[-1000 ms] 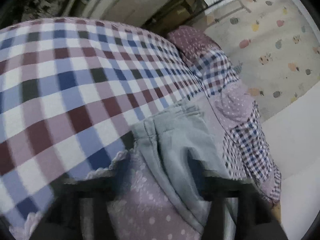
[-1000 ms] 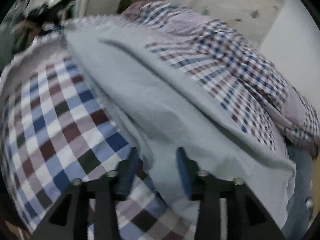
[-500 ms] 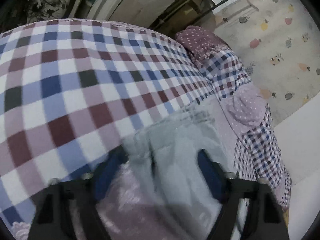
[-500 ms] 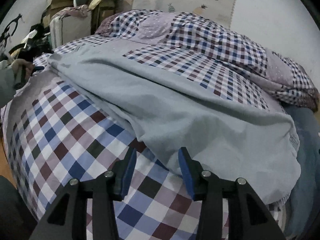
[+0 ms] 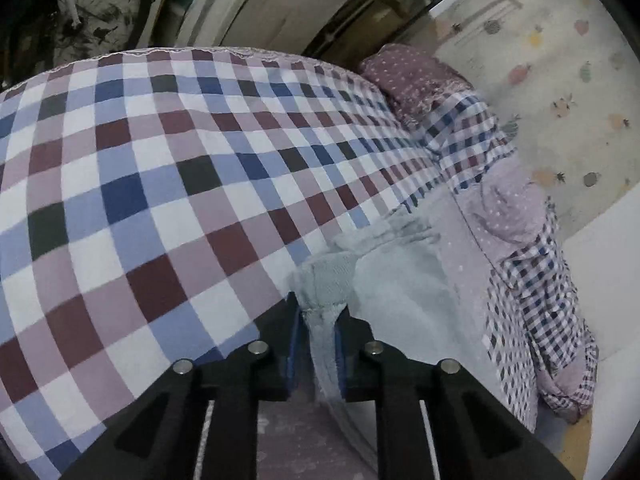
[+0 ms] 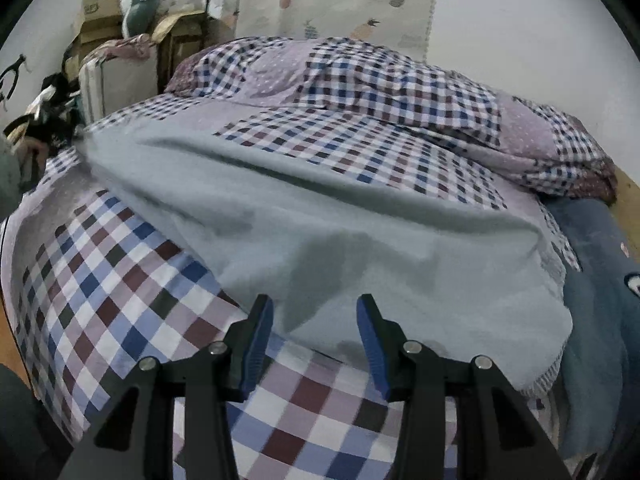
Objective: Fold clothes
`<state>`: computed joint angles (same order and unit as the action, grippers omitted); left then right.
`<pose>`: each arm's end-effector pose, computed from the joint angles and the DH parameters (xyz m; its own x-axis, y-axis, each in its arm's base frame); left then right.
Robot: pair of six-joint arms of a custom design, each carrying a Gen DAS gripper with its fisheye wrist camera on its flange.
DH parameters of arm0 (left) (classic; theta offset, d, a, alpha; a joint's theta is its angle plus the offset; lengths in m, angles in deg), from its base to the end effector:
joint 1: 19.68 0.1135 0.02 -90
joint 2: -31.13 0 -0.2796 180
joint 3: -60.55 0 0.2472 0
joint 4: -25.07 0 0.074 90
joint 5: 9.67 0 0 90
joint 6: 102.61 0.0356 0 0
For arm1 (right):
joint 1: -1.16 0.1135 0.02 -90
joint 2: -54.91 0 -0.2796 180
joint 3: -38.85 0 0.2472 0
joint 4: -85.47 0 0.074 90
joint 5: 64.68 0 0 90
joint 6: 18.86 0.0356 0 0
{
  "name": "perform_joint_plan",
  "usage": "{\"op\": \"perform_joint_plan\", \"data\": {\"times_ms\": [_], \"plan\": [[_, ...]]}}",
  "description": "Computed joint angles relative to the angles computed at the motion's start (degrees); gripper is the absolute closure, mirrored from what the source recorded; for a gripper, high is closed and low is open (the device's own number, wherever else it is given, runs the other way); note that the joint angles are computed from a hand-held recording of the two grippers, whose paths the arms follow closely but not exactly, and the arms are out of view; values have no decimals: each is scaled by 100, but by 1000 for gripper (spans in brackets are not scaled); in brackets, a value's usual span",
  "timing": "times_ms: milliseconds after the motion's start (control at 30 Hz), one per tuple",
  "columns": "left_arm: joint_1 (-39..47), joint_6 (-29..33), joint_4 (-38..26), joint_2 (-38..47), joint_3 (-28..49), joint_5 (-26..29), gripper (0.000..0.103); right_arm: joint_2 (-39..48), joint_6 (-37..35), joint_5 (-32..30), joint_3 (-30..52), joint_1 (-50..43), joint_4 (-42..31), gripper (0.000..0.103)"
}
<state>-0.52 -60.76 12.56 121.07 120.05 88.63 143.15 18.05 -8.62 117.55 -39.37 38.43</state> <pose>0.2971 0.0978 0.1934 -0.2618 -0.8713 -0.4151 -0.6295 0.4802 -0.6108 0.2502 -0.1878 0.2656 -0.6252 -0.3382 -0.7034 -0.3238 0.9324 -0.1605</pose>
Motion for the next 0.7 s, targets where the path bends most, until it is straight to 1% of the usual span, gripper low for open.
{"op": "perform_joint_plan", "data": {"times_ms": [33,100,167,300,367,433,500,600,700], "plan": [[13,-85,87,-178,-161,-3,72,55,-18,-40,46,-93,-33,57],[51,-246,245,-564,-485,-16,33,157,-77,-164,152,-311,-114,57],[-98,-341,286,-1139,-799,-150,21,289,-155,-319,290,-557,-195,57],[-847,-518,96,-2256,-1160,-661,21,732,-135,-502,763,-1002,-373,57],[-1586,-511,312,-2295,-1161,-945,20,1016,-123,-543,1146,-1149,-534,57],[-2550,-510,652,-1947,-930,-1219,20,1323,-119,-583,1632,-1243,-743,57],[-3314,-486,1033,-1283,-538,-1244,20,1702,-37,-673,2313,-1306,-1069,57],[-4185,-479,1314,-187,289,-1051,20,2388,272,-753,3612,-1358,-1591,55],[-4724,-563,1442,667,953,-797,20,3293,736,-705,5174,-1380,-2059,53]]}}
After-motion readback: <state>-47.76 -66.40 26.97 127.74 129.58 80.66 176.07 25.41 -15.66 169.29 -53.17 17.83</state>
